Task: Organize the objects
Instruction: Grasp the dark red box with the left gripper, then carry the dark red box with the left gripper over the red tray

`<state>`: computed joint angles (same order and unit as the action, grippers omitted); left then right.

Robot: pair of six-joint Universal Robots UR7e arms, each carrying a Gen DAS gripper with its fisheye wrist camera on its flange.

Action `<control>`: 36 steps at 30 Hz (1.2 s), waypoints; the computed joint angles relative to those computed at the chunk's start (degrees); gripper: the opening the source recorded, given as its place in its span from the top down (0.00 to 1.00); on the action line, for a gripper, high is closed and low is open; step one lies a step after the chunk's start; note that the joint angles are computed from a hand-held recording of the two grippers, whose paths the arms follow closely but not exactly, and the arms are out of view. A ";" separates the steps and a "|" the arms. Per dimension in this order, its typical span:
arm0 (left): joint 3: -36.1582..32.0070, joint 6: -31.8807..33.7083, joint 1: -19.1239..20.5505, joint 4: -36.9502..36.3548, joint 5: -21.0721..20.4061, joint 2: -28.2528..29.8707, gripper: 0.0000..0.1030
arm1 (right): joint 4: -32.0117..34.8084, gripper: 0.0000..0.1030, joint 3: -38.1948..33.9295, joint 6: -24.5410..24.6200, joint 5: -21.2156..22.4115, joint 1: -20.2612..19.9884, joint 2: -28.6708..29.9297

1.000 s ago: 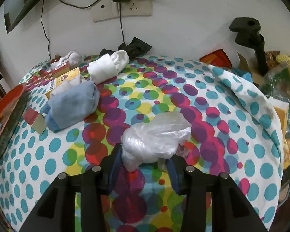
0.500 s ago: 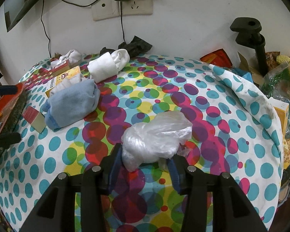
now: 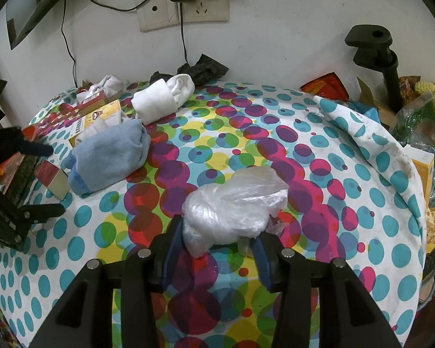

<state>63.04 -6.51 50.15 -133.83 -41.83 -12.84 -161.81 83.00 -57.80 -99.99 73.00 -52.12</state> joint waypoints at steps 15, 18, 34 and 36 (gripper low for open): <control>6.27 -8.52 -2.57 -5.05 2.73 -0.92 0.38 | -0.41 0.54 0.06 -0.17 -0.30 0.14 0.14; 7.33 -10.48 -2.96 -5.56 3.16 -1.20 0.38 | -0.47 0.54 0.07 -0.19 -0.33 0.15 0.16; 13.24 -19.46 -4.72 -11.71 3.52 -3.85 0.38 | -0.50 0.54 -0.03 -0.26 -0.40 0.18 0.25; 13.61 -20.53 -4.70 -11.85 3.46 -4.29 0.38 | -0.43 0.54 -0.07 -0.22 -0.36 0.17 0.25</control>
<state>76.65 -27.04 45.45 -145.68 -38.37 -17.13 -162.25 82.94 -58.02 -100.35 73.17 -51.88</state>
